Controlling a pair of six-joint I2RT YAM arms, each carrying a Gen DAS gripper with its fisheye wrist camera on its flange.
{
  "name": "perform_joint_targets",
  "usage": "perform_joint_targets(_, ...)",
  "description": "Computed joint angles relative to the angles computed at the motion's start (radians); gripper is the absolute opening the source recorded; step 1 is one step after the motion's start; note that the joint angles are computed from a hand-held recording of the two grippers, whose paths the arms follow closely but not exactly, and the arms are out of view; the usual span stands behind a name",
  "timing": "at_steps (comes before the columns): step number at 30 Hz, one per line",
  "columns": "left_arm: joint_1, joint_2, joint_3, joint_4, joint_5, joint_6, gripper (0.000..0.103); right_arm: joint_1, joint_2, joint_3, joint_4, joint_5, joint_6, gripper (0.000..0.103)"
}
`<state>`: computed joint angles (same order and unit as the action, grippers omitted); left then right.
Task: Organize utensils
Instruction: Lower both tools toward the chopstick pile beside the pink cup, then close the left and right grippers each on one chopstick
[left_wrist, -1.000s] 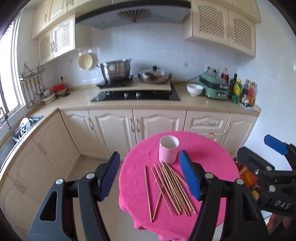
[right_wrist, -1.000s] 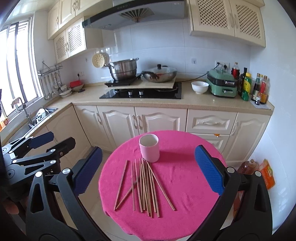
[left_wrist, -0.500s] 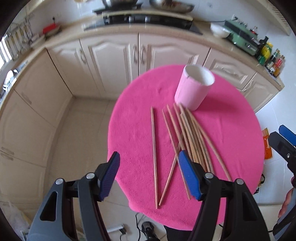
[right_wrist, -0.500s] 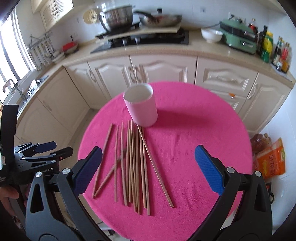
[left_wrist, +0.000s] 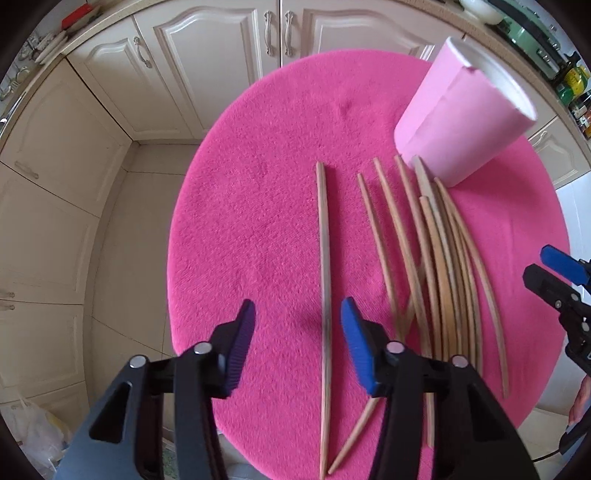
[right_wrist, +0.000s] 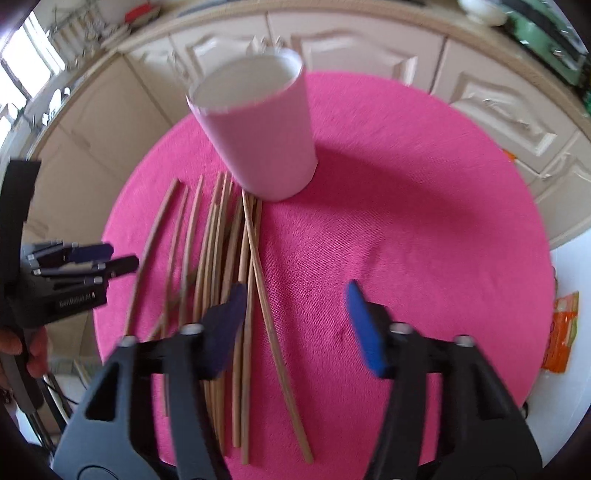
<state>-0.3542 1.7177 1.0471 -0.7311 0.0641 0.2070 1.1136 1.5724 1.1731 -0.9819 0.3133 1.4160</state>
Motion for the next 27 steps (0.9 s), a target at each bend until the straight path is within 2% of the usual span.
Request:
perform_joint_targets(5,-0.02,0.063,0.03,0.013,-0.022,-0.001,0.04,-0.064,0.025,-0.047,0.127,-0.112,-0.14,0.035)
perform_joint_targets(8,-0.024,0.089,0.048,0.016,-0.027,0.001,0.038,-0.073,0.056,-0.048,0.153,-0.152,-0.179,0.031)
perform_joint_targets(11,-0.027,0.091,0.054,0.016,-0.037,0.009,0.034,-0.078,0.077,-0.05,0.156,-0.175,-0.187,0.024)
perform_joint_targets(13,-0.033,0.094,0.063,0.01,-0.037,-0.002,0.031,-0.078,0.081,-0.059,0.166,-0.185,-0.189,0.023)
perform_joint_targets(15,-0.036,0.089,0.058,0.016,-0.036,-0.009,0.024,-0.074,0.094,-0.054,0.16,-0.19,-0.201,0.02)
perform_joint_targets(17,-0.038,0.095,0.056,0.031,-0.028,-0.019,0.01,-0.068,0.108,-0.044,0.154,-0.184,-0.209,0.016)
perform_joint_targets(19,-0.032,0.097,0.057,0.034,-0.02,-0.029,0.008,-0.064,0.112,-0.039,0.146,-0.182,-0.218,0.008)
perform_joint_targets(23,0.027,0.061,0.049,0.035,0.044,-0.023,0.007,-0.06,0.07,-0.085,0.184,-0.188,-0.205,0.007)
perform_joint_targets(27,0.074,-0.019,0.024,0.053,0.107,-0.022,0.007,-0.024,-0.027,-0.155,0.212,-0.154,-0.119,0.007)
